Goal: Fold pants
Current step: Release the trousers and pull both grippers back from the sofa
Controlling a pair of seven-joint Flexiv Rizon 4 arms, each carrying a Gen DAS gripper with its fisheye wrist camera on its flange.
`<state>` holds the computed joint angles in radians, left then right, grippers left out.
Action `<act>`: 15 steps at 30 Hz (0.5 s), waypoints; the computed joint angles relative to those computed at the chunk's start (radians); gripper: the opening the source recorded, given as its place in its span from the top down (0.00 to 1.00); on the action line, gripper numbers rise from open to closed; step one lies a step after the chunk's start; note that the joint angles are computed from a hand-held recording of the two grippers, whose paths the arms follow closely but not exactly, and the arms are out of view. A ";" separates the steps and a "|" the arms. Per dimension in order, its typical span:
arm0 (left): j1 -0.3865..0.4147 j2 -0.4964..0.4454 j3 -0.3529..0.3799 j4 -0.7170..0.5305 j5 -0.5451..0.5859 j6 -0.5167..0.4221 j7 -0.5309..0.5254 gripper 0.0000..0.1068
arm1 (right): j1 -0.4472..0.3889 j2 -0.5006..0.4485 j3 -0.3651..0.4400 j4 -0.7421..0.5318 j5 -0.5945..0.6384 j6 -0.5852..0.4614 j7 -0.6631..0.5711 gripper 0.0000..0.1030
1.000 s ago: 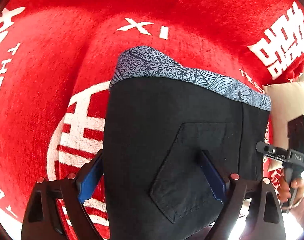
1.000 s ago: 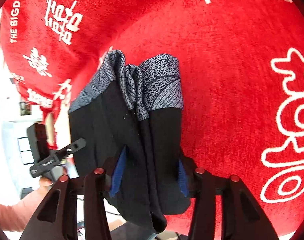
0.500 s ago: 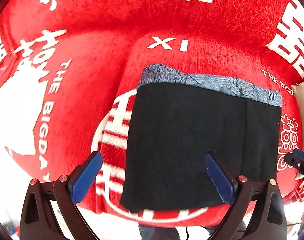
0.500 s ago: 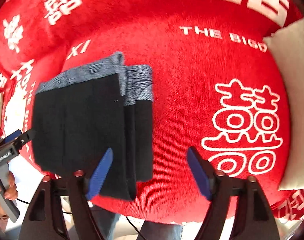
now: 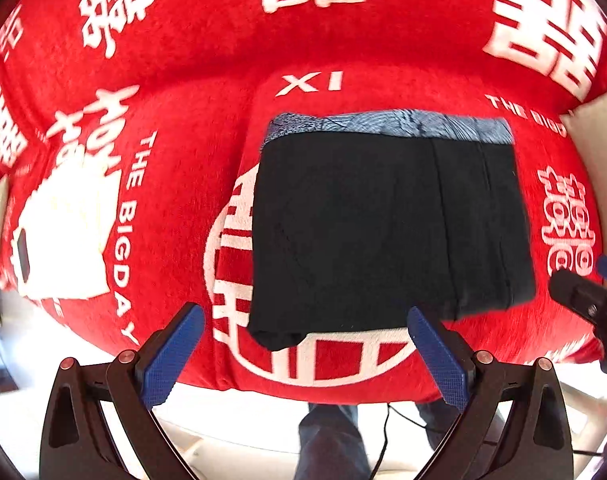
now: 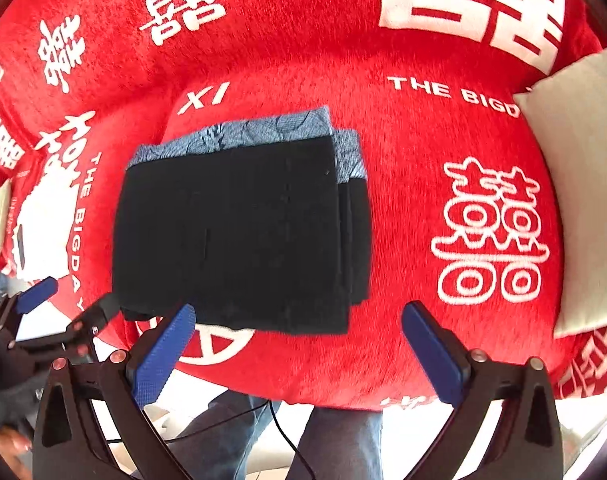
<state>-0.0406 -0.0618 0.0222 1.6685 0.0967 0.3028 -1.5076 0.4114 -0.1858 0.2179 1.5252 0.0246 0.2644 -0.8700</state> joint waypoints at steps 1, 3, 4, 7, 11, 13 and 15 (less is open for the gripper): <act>0.000 0.005 0.000 -0.002 0.011 -0.006 0.009 0.05 | 0.011 -0.003 0.001 -0.008 -0.018 -0.019 0.019 0.00; 0.002 0.015 0.002 -0.004 0.017 -0.018 0.035 0.05 | 0.031 -0.004 0.004 -0.022 -0.051 -0.051 0.057 0.00; 0.004 0.019 0.003 -0.004 0.018 -0.023 0.044 0.05 | 0.038 -0.002 0.005 -0.027 -0.061 -0.061 0.073 0.00; 0.008 0.032 0.004 -0.007 0.028 -0.031 0.066 0.05 | 0.052 -0.003 0.008 -0.048 -0.075 -0.100 0.097 0.00; 0.014 0.040 0.003 -0.019 0.019 -0.063 0.097 0.05 | 0.074 -0.005 0.013 -0.077 -0.103 -0.144 0.110 0.00; 0.014 0.045 0.001 -0.026 0.020 -0.074 0.114 0.05 | 0.083 -0.006 0.014 -0.089 -0.117 -0.159 0.109 0.00; 0.014 0.051 0.000 -0.028 0.022 -0.076 0.123 0.05 | 0.090 -0.002 0.015 -0.093 -0.128 -0.165 0.113 0.00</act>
